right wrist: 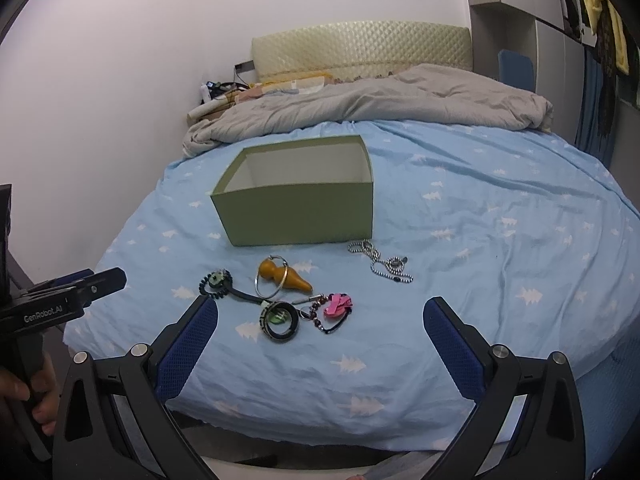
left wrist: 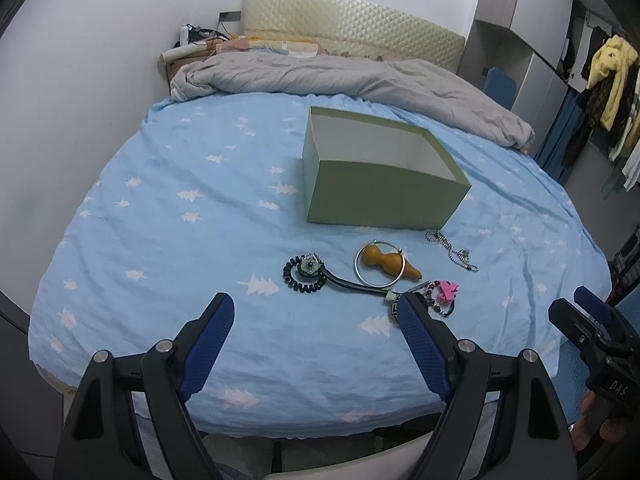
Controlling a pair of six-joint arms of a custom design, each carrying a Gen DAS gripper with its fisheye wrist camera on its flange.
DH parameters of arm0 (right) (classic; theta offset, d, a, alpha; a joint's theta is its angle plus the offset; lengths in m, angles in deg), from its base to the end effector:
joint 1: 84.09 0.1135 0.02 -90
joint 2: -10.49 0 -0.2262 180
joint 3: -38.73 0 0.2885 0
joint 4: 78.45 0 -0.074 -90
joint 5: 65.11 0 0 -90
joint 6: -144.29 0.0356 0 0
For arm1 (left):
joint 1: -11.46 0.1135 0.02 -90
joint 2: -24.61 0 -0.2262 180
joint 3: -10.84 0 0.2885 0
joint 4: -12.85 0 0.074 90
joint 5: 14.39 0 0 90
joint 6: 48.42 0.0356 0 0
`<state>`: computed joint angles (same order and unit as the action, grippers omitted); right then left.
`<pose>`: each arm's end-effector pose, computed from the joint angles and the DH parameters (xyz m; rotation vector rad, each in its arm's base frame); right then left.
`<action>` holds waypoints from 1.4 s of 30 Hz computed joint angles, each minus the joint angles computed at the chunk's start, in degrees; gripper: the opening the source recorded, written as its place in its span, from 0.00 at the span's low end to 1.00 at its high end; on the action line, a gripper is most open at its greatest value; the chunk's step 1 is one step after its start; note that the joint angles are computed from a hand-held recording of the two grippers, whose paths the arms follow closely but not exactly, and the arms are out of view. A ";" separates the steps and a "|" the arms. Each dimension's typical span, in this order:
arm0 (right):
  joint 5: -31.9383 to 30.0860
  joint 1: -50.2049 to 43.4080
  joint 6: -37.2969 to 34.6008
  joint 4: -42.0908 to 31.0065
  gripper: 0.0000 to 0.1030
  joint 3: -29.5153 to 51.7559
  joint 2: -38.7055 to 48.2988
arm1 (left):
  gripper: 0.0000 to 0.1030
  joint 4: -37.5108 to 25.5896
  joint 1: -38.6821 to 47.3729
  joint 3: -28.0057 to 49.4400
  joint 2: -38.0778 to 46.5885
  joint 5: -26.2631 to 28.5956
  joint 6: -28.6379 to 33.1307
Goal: Organize jewelry
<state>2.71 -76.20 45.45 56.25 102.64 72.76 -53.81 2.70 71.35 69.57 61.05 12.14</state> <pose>0.2760 0.0518 0.2481 -0.5245 2.2431 0.4418 0.2049 -0.0225 0.2663 -0.5421 2.3626 0.0126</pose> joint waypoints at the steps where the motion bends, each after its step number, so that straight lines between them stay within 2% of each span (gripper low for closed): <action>1: 0.04 0.04 0.14 0.38 1.00 -0.05 0.48 | 0.82 0.75 0.45 -0.37 0.67 0.50 0.23; 8: 1.08 0.74 1.01 4.02 1.00 0.71 6.89 | 0.82 7.81 5.02 -1.99 8.19 4.89 2.84; 11: 1.36 1.26 1.59 5.28 0.97 1.65 10.46 | 0.82 10.97 6.68 -2.53 11.40 6.57 3.94; 13: 1.51 1.74 1.78 5.87 0.83 2.57 13.26 | 0.81 13.33 7.63 -2.75 13.82 7.64 5.01; 15: 1.65 2.25 1.86 6.43 0.76 3.54 16.11 | 0.80 15.99 8.40 -2.89 16.60 8.30 5.99; 17: 1.58 2.73 2.00 6.81 0.74 4.60 18.78 | 0.80 18.40 9.26 -2.92 19.44 9.36 6.71; 19: 1.34 3.19 2.24 7.33 0.65 5.64 21.33 | 0.80 20.18 10.09 -3.04 21.34 10.39 7.17; 25: 3.12 4.77 2.29 9.38 0.50 8.93 28.26 | 0.80 24.94 12.36 -2.48 27.98 13.19 8.73; 32: 5.69 6.06 3.18 11.43 0.47 12.24 34.21 | 0.62 29.36 14.45 -1.74 32.53 16.74 9.83; 40: 6.27 6.43 3.94 11.65 0.45 14.56 38.39 | 0.52 31.84 14.97 0.28 36.76 17.95 11.40; 42: 7.17 6.86 3.54 11.99 0.42 14.48 38.52 | 0.49 32.30 14.88 0.56 37.52 17.83 12.12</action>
